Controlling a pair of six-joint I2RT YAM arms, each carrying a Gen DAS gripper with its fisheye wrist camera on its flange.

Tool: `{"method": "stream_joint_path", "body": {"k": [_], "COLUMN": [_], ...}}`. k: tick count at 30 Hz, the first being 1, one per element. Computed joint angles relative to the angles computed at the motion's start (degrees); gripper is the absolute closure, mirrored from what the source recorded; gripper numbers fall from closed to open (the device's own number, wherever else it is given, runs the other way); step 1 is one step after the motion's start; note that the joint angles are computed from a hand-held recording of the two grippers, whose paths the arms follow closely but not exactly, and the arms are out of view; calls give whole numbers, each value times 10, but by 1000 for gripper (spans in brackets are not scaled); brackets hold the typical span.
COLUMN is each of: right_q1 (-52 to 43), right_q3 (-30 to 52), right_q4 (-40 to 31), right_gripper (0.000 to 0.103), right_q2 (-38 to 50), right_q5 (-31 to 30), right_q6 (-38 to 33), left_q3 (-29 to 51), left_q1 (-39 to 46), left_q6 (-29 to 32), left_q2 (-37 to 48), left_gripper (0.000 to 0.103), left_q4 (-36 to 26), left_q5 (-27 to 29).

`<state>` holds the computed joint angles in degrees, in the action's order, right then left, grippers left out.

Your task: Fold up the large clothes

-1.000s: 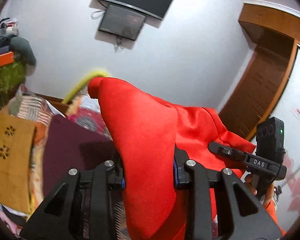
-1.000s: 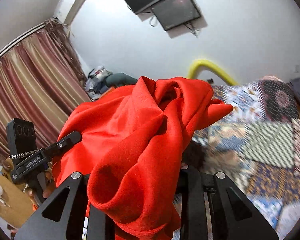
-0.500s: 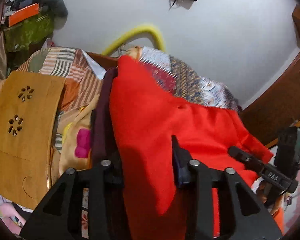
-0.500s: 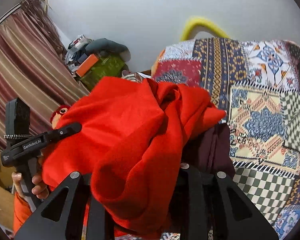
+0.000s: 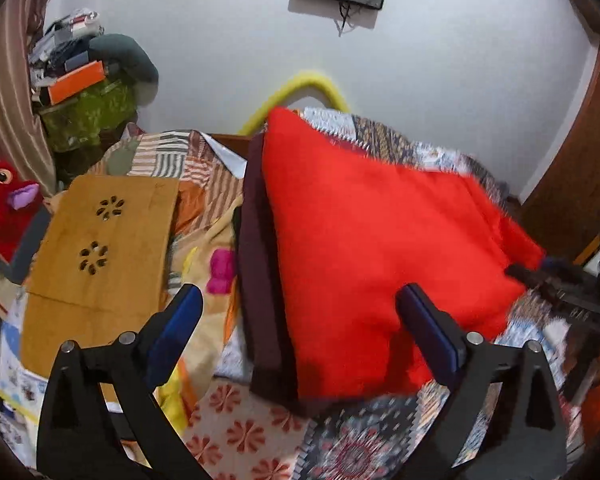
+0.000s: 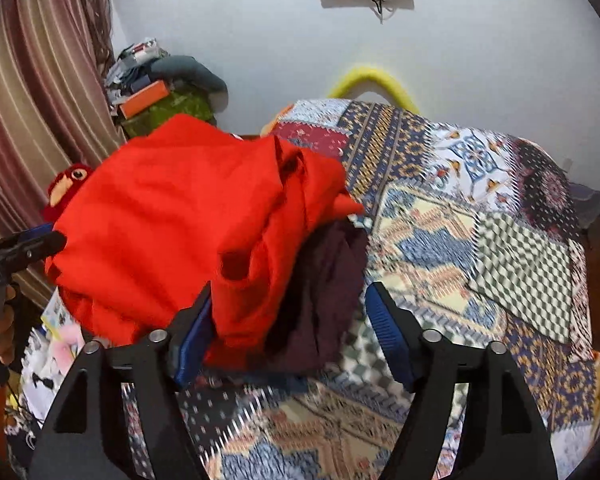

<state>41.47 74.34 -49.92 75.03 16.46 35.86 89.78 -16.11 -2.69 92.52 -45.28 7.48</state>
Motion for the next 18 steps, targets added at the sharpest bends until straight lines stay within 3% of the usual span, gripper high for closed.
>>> {"method": "stream_joint_path", "body": {"k": [3, 9, 15, 18], "right_q1": [0, 64, 205, 316], "right_q3": [-4, 39, 132, 208], "right_q4": [-18, -96, -186, -256], "right_gripper": [32, 32, 32, 32], "right_q2": [-9, -39, -57, -42], "right_q5": [-3, 75, 216, 321], "right_q6": [5, 32, 100, 161], "left_q3": [-34, -54, -43, -25], "left_q1": [-9, -55, -150, -226], "left_q6": [-5, -6, -25, -38], "left_q2": [-34, -100, -195, -238], "left_gripper": [3, 4, 4, 4], "left_q4": [-6, -42, -71, -88], "left_q5": [-26, -99, -193, -265]}}
